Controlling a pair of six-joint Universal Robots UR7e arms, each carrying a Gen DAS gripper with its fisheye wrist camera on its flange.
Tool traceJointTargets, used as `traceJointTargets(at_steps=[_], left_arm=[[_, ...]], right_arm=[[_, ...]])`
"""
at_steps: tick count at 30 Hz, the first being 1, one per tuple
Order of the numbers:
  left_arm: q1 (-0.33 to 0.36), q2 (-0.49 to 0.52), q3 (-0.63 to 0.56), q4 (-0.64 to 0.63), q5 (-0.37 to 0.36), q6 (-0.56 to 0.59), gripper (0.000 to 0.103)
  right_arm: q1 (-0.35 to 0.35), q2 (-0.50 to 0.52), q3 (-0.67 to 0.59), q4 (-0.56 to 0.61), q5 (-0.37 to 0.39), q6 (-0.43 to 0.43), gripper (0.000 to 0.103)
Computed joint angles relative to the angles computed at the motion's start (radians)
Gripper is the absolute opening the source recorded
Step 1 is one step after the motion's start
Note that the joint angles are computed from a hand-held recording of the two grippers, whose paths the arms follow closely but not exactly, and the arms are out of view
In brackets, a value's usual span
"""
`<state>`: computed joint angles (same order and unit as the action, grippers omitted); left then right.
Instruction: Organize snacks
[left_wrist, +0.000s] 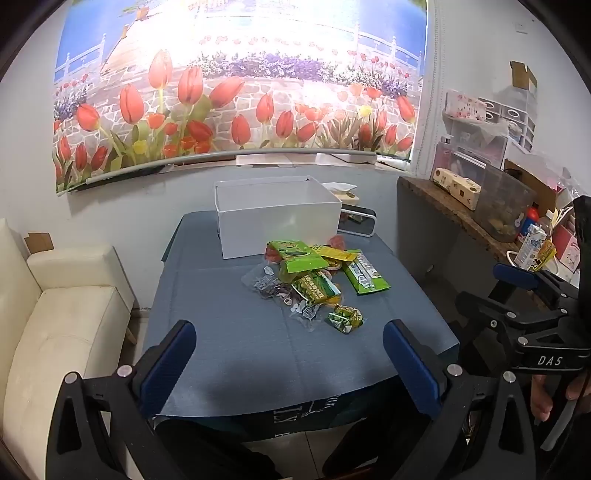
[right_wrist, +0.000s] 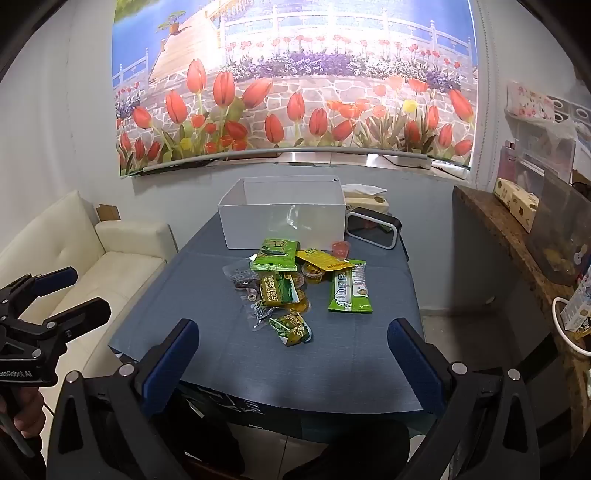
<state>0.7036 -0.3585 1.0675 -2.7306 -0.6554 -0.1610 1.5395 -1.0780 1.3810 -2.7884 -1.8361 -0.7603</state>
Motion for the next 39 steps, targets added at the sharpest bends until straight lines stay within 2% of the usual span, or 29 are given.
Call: traceJointTargets(at_steps=[39], left_arm=[[0.001,-0.004,0.008,-0.015,0.020,0.023,0.103]], right_arm=[[0.001,0.001,-0.001,0.002,0.010,-0.005,0.103]])
